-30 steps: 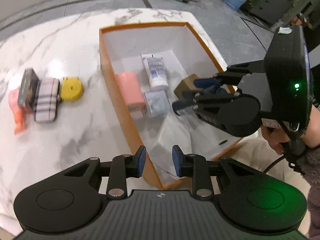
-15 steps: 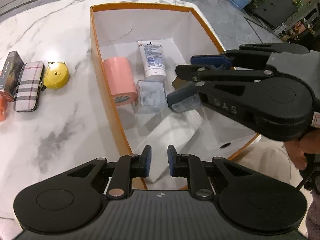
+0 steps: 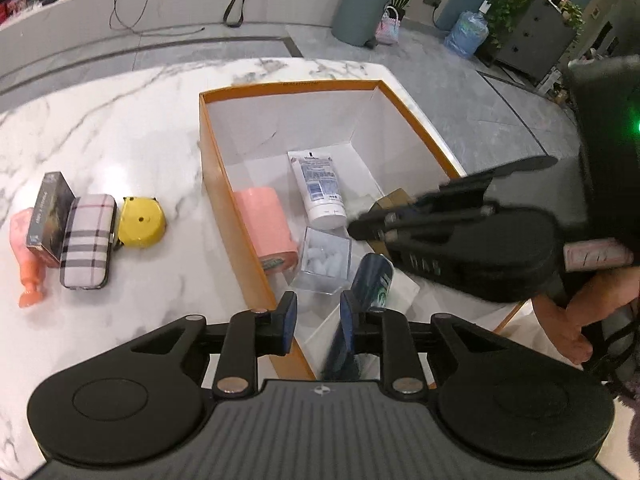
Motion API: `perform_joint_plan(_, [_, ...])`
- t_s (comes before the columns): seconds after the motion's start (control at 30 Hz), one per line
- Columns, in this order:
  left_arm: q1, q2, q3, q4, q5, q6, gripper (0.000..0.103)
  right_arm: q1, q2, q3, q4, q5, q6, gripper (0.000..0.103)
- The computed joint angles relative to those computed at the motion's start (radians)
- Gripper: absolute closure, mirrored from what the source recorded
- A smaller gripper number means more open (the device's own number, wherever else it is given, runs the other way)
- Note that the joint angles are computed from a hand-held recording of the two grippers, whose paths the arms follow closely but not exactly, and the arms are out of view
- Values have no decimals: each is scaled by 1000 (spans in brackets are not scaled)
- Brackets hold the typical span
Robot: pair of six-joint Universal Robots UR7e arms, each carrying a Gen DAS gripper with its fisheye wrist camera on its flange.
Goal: Organize rigid objects
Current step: 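Lay the green bottle down inside the orange box and open the right gripper, then move both grippers back out to the remaining table items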
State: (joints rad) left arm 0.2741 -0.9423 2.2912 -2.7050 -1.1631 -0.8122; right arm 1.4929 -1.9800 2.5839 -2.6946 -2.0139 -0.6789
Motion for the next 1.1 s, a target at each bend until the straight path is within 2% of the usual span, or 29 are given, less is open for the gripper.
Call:
perform_joint_plan(0.1, [-4, -6, 10, -14, 12, 0, 76, -16, -19, 15, 33, -23, -21, 94])
perform_joint_plan(0.2, [-7, -16, 23, -25, 26, -4, 75, -14, -13, 31, 58, -89, -10, 94])
perform_joint_plan(0.33, [-9, -28, 40, -38, 45, -14, 74, -11, -35, 54, 86, -132, -12, 93])
perform_joint_plan(0.37, [-7, -30, 41, -35, 48, -18, 74, -12, -44, 52, 113, -140, -8, 90])
perform_joint_plan(0.47, [-3, -33, 41, -31, 53, -24, 74, -28, -70, 41, 215, -128, 4, 87])
perform_joint_plan(0.6, [1, -31, 41, -35, 56, -26, 73, -43, -30, 39, 253, -116, 67, 87])
perform_joint_plan(0.83, [8, -50, 47, -10, 80, -31, 72, -51, 79, 33, 125, -65, 132, 87])
perform_joint_plan(0.97, [18, -61, 54, -7, 89, -27, 70, -34, 140, 33, 33, -83, 128, 86])
perform_joint_plan(1.1, [31, -67, 63, -22, 88, -11, 70, -29, 176, 27, 21, -91, 137, 86])
